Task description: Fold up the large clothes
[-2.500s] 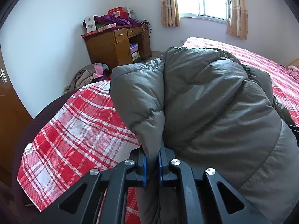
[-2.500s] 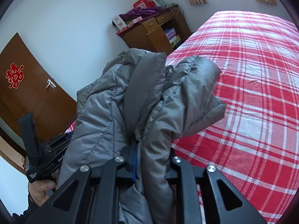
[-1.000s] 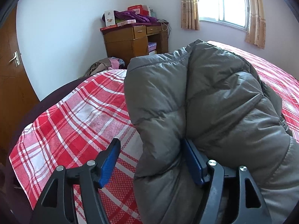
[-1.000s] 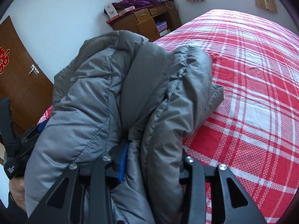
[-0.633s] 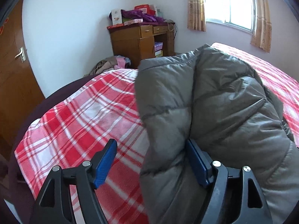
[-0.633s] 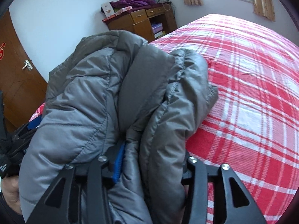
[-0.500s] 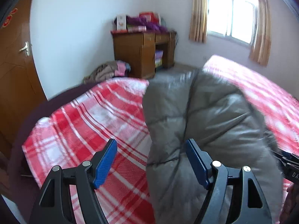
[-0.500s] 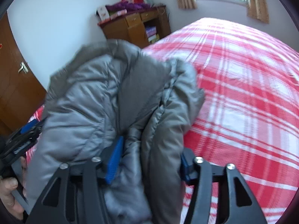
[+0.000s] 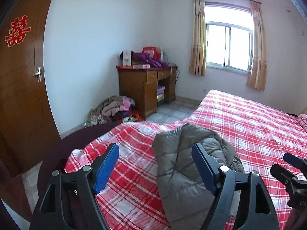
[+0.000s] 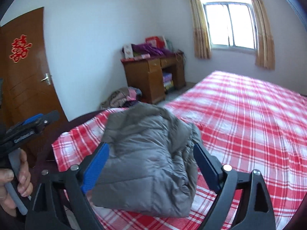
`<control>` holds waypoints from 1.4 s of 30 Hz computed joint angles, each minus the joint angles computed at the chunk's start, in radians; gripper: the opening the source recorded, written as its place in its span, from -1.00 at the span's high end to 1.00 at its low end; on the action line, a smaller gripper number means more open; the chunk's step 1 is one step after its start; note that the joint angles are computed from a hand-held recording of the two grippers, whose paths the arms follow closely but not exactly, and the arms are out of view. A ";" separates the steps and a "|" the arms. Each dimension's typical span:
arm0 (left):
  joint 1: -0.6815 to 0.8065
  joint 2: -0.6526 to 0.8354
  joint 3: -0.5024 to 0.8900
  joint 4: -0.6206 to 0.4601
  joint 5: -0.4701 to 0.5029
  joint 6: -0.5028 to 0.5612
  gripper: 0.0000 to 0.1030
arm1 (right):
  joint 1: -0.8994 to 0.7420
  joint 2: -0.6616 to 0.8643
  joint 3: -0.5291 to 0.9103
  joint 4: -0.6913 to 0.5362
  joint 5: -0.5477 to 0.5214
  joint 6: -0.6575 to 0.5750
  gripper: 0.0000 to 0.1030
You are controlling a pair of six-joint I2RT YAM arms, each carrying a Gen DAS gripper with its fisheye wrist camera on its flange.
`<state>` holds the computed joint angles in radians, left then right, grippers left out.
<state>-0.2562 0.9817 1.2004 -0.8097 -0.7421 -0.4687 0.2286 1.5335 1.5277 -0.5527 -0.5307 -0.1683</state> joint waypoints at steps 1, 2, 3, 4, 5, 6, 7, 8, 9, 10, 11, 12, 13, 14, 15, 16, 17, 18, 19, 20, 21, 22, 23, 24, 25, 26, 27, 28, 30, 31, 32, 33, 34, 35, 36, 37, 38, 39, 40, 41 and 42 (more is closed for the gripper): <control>-0.014 0.000 0.007 -0.008 -0.020 -0.002 -0.54 | 0.003 -0.017 -0.009 0.004 -0.001 0.003 -0.78; -0.017 -0.002 0.013 -0.013 -0.022 0.002 -0.54 | 0.005 -0.025 -0.010 0.010 -0.001 0.007 -0.78; -0.022 -0.003 0.019 -0.020 -0.021 -0.001 -0.54 | 0.006 -0.033 -0.012 0.014 -0.001 0.010 -0.78; -0.026 -0.006 0.023 -0.023 -0.018 -0.006 -0.54 | 0.008 -0.041 -0.009 0.014 0.001 0.013 -0.78; -0.031 -0.007 0.028 -0.029 -0.020 -0.012 -0.54 | 0.006 -0.053 -0.017 0.013 0.000 0.012 -0.78; -0.031 -0.005 0.032 -0.028 -0.020 -0.012 -0.54 | 0.006 -0.059 -0.019 0.015 -0.002 0.012 -0.78; -0.032 -0.006 0.033 -0.027 -0.021 -0.011 -0.54 | 0.008 -0.062 -0.019 0.017 0.000 0.015 -0.78; -0.029 -0.005 0.034 -0.025 -0.019 -0.008 -0.54 | 0.004 -0.069 -0.023 0.015 -0.003 0.011 -0.78; -0.030 -0.006 0.034 -0.025 -0.020 -0.007 -0.54 | 0.003 -0.070 -0.022 0.015 -0.003 0.011 -0.78; -0.031 -0.006 0.034 -0.025 -0.022 -0.008 -0.54 | 0.005 -0.071 -0.023 0.019 -0.002 0.015 -0.78; -0.031 -0.007 0.032 -0.024 -0.021 -0.009 -0.54 | 0.000 -0.080 -0.034 0.021 -0.011 0.014 -0.78; -0.031 -0.007 0.032 -0.025 -0.022 -0.010 -0.54 | 0.000 -0.081 -0.035 0.023 -0.014 0.018 -0.78; -0.030 -0.007 0.033 -0.029 -0.020 -0.013 -0.54 | -0.001 -0.082 -0.038 0.025 -0.016 0.020 -0.78; -0.032 -0.007 0.031 -0.030 -0.020 -0.017 -0.54 | -0.005 -0.085 -0.043 0.028 -0.020 0.019 -0.78; -0.033 -0.007 0.030 -0.031 -0.018 -0.020 -0.54 | -0.009 -0.091 -0.049 0.030 -0.025 0.015 -0.78; -0.032 -0.005 0.030 -0.031 -0.017 -0.020 -0.54 | -0.009 -0.095 -0.053 0.033 -0.026 0.015 -0.78; -0.035 -0.003 0.030 -0.031 -0.020 -0.020 -0.54 | -0.010 -0.096 -0.055 0.035 -0.028 0.015 -0.78; -0.041 0.000 0.032 -0.032 -0.025 -0.022 -0.54 | -0.013 -0.096 -0.055 0.033 -0.030 0.013 -0.78; -0.044 0.001 0.032 -0.033 -0.027 -0.022 -0.54 | -0.014 -0.096 -0.056 0.034 -0.031 0.013 -0.78; -0.048 0.003 0.031 -0.034 -0.030 -0.024 -0.54 | -0.015 -0.097 -0.058 0.035 -0.032 0.014 -0.78; -0.047 0.006 0.033 -0.032 -0.029 -0.023 -0.54 | -0.017 -0.097 -0.059 0.036 -0.032 0.018 -0.78; -0.047 0.008 0.033 -0.032 -0.028 -0.023 -0.54 | -0.019 -0.096 -0.059 0.035 -0.036 0.018 -0.78; -0.048 0.009 0.033 -0.032 -0.028 -0.024 -0.54 | -0.019 -0.095 -0.060 0.035 -0.037 0.020 -0.78; -0.048 0.010 0.034 -0.033 -0.029 -0.024 -0.54 | -0.020 -0.096 -0.061 0.035 -0.038 0.021 -0.78; -0.049 0.010 0.034 -0.033 -0.030 -0.025 -0.54 | -0.022 -0.098 -0.062 0.034 -0.040 0.020 -0.78; -0.050 0.011 0.035 -0.034 -0.031 -0.025 -0.54 | -0.024 -0.098 -0.063 0.034 -0.042 0.019 -0.78; -0.049 0.011 0.033 -0.033 -0.031 -0.025 -0.54 | -0.024 -0.099 -0.063 0.034 -0.043 0.018 -0.78; -0.050 0.011 0.033 -0.033 -0.032 -0.025 -0.54 | -0.023 -0.098 -0.062 0.033 -0.042 0.018 -0.78; -0.051 0.013 0.034 -0.033 -0.033 -0.025 -0.54 | -0.024 -0.099 -0.064 0.033 -0.045 0.014 -0.78; -0.051 0.013 0.034 -0.033 -0.033 -0.025 -0.54 | -0.025 -0.100 -0.065 0.033 -0.046 0.013 -0.78; -0.052 0.012 0.033 -0.033 -0.035 -0.025 -0.54 | -0.025 -0.101 -0.066 0.034 -0.046 0.013 -0.78; -0.051 0.012 0.033 -0.032 -0.032 -0.025 -0.54 | -0.024 -0.100 -0.065 0.033 -0.046 0.014 -0.78; -0.051 0.012 0.033 -0.032 -0.032 -0.025 -0.54 | -0.024 -0.101 -0.066 0.034 -0.047 0.016 -0.78; -0.052 0.013 0.033 -0.033 -0.034 -0.026 -0.54 | -0.023 -0.103 -0.069 0.036 -0.047 0.016 -0.78; -0.051 0.012 0.033 -0.032 -0.033 -0.025 -0.54 | -0.023 -0.105 -0.070 0.037 -0.047 0.016 -0.78; -0.051 0.013 0.033 -0.033 -0.032 -0.025 -0.54 | -0.022 -0.105 -0.071 0.038 -0.045 0.017 -0.78; -0.051 0.012 0.033 -0.033 -0.033 -0.025 -0.54 | -0.022 -0.107 -0.074 0.039 -0.045 0.018 -0.78; -0.052 0.013 0.035 -0.034 -0.034 -0.026 -0.54 | -0.022 -0.107 -0.074 0.039 -0.046 0.019 -0.78; -0.051 0.014 0.035 -0.036 -0.033 -0.027 -0.54 | -0.023 -0.107 -0.075 0.040 -0.046 0.021 -0.78; -0.051 0.013 0.034 -0.035 -0.032 -0.027 -0.54 | -0.023 -0.107 -0.075 0.040 -0.045 0.019 -0.78; -0.051 0.015 0.034 -0.036 -0.030 -0.027 -0.54 | -0.023 -0.108 -0.076 0.041 -0.047 0.020 -0.78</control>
<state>-0.3069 0.9969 1.2347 -0.8454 -0.7722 -0.4956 0.2059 1.4256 1.4514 -0.5114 -0.5774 -0.1478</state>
